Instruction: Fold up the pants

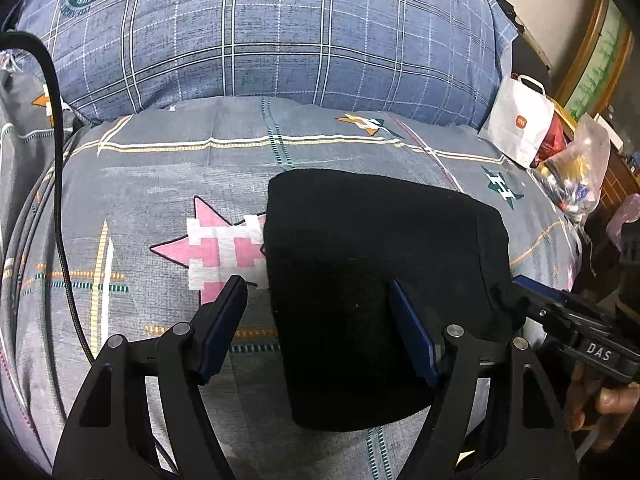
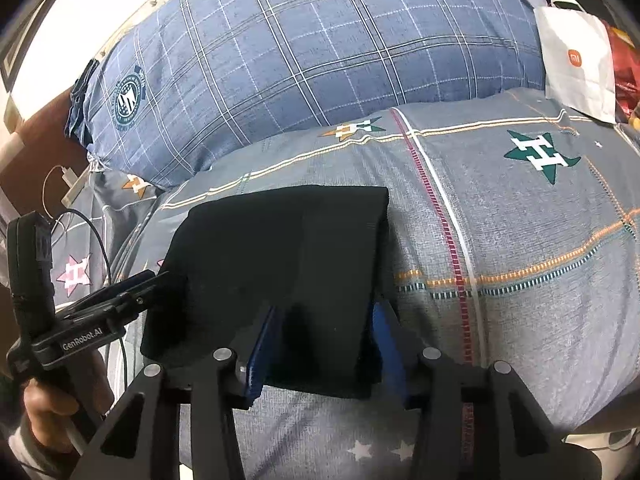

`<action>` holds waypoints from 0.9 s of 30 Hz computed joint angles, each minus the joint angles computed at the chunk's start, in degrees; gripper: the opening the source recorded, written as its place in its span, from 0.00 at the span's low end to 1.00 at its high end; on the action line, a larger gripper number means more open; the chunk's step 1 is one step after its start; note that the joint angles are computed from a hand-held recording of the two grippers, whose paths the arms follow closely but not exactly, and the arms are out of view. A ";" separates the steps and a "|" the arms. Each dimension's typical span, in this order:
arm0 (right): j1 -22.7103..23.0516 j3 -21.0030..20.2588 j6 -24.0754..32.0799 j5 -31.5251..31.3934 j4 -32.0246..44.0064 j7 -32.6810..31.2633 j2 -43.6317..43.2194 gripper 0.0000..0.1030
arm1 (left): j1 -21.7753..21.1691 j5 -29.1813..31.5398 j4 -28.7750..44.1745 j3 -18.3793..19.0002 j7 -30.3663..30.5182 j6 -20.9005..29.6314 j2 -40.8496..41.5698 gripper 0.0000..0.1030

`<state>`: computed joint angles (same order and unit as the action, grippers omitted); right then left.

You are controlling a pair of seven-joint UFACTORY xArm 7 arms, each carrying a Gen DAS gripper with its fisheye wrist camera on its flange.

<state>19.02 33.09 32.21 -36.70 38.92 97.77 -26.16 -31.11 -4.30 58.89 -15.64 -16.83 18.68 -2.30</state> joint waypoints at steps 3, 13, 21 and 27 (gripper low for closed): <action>-0.23 -0.50 -0.93 -0.04 -0.21 0.11 0.41 0.47 | 0.09 -0.29 -0.10 0.17 0.42 0.27 -0.24 0.71; -1.30 -1.46 -2.30 -0.93 -1.18 0.72 0.61 0.51 | -0.42 -15.02 0.36 1.09 11.43 0.73 0.58 0.71; -5.66 -1.80 -14.28 -1.39 -6.28 3.76 -1.00 0.56 | 0.14 -25.60 4.21 0.24 20.38 4.75 4.11 0.74; -18.36 4.95 -32.87 -1.93 -11.48 8.96 -2.65 0.63 | 0.63 -27.33 5.70 -0.77 22.54 4.95 6.10 0.78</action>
<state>0.66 38.04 -0.66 -38.62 27.44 106.73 -28.81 -30.48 -31.63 64.59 -16.41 5.71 23.63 3.80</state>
